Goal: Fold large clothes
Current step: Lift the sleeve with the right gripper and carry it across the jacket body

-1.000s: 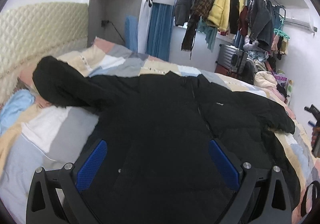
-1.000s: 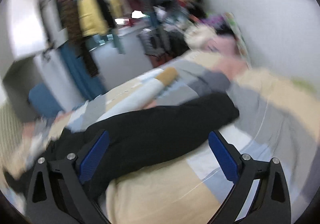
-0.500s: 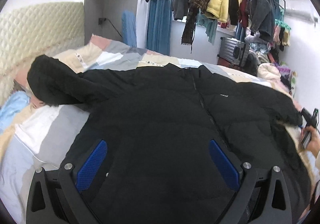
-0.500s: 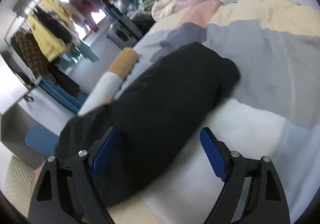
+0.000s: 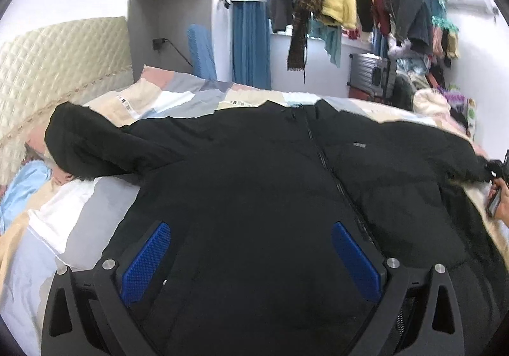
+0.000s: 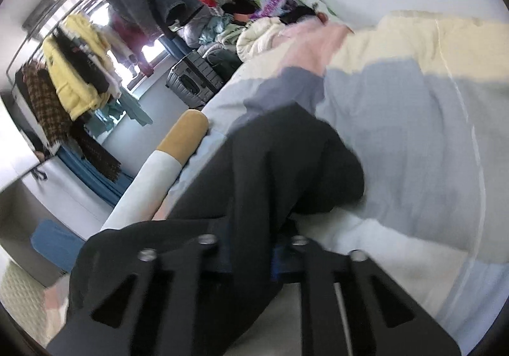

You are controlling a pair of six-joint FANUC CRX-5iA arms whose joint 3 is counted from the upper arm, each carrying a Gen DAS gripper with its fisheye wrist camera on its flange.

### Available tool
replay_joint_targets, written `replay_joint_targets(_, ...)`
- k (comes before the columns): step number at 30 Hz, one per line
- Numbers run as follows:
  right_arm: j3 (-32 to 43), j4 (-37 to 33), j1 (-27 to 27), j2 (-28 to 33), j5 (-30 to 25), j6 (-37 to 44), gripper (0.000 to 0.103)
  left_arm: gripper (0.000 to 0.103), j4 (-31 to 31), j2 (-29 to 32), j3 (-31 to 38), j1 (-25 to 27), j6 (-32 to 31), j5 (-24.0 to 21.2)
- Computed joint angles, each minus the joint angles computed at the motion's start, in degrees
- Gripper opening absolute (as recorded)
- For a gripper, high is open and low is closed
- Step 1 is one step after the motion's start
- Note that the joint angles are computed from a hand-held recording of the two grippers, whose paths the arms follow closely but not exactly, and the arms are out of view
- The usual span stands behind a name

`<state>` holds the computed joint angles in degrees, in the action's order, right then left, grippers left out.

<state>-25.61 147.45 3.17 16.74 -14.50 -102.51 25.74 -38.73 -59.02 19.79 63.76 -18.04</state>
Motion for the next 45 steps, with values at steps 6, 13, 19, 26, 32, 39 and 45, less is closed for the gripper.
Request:
replay_joint_targets(6, -3.31, -26.34, 7.5, -5.88, -6.04, 25.38, 0.005, 0.103, 2.7, -4.62, -0.48, 8.52, -1.29, -6.55)
replay_joint_targets(13, 0.4, -51.6, 20.05, -11.3, -15.93, 53.63, 0.004, 0.103, 11.26, -9.05, -2.34, 19.06, -10.43, -13.8)
replay_joint_targets(19, 7.21, -59.82, 29.88, -11.87, -24.64, 63.91, 0.004, 0.103, 14.46, -13.55, -3.63, 26.74, -16.06, -19.5)
replay_joint_targets(26, 18.76, -62.39, 42.95, -8.04, -37.74, 79.96, 0.004, 0.103, 19.52, -18.06, -5.7, 33.75, -23.12, -25.61)
replay_joint_targets(32, 32.91, -62.35, 50.67, 0.72, -41.34, 94.75, 0.004, 0.103, 25.61, -19.85, -6.67, 40.69, -29.5, -32.15)
replay_joint_targets(39, 54.73, -67.61, 57.2, 15.85, -38.11, 108.98, 0.004, 0.103, 30.02, -20.01, -7.38, 46.33, -33.88, -35.14)
replay_joint_targets(45, 75.35, -77.61, 61.21, 30.89, -36.53, 122.14, 0.004, 0.103, 33.03, -16.86, -8.07, 49.64, -37.36, -36.79)
